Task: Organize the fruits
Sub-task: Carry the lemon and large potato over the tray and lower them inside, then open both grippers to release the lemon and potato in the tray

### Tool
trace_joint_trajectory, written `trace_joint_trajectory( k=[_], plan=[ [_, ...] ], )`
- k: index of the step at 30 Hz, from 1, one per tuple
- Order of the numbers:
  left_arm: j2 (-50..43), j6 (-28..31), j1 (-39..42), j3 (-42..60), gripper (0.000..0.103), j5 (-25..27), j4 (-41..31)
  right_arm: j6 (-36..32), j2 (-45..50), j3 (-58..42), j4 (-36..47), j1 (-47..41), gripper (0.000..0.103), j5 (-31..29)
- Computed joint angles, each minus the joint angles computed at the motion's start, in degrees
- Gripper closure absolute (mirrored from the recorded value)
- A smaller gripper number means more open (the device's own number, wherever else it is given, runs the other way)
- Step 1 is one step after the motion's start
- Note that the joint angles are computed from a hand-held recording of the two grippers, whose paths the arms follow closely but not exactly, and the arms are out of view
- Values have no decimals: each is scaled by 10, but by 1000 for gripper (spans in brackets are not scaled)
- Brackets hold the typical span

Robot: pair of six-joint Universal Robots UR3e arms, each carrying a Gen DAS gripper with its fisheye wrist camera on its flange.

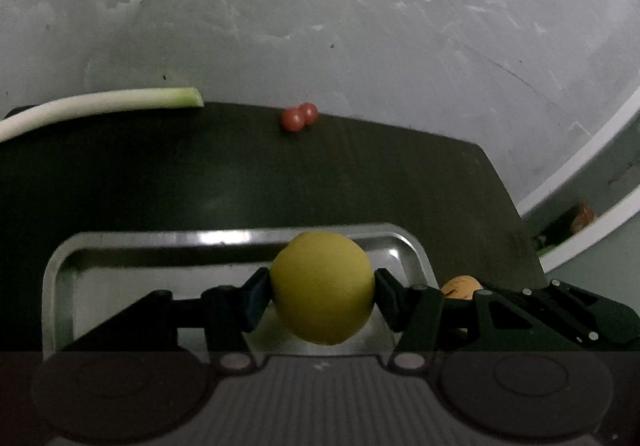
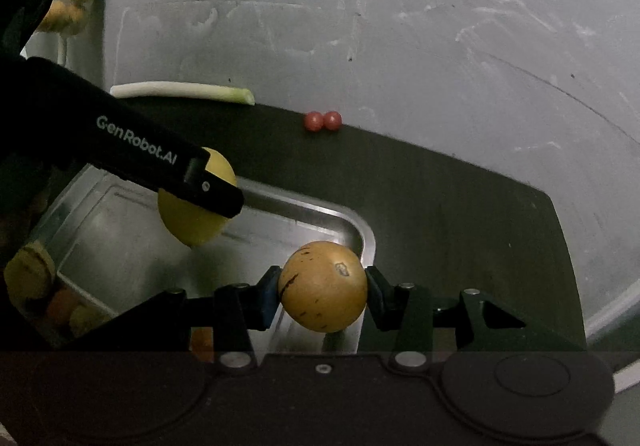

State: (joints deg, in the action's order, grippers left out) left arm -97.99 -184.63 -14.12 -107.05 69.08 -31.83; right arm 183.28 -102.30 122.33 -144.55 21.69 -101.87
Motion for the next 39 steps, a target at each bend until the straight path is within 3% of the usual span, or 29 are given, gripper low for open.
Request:
trace_joint_trajectory(
  k=[10,21,29,39],
  plan=[
    [27,22,-2,-45,43,-7,-4,83,-52,18,68,61,59,-48],
    [41,35,-17,-73,43,3,-9,116,-53,16,89,112,61,-62],
    [42,43,-19,-81,43,15,-20,144,-49,8,105,125,55,-67],
    [56,59,-14,-89,39,11,-29,189,-46,-8,138,149,40,-78]
  ],
)
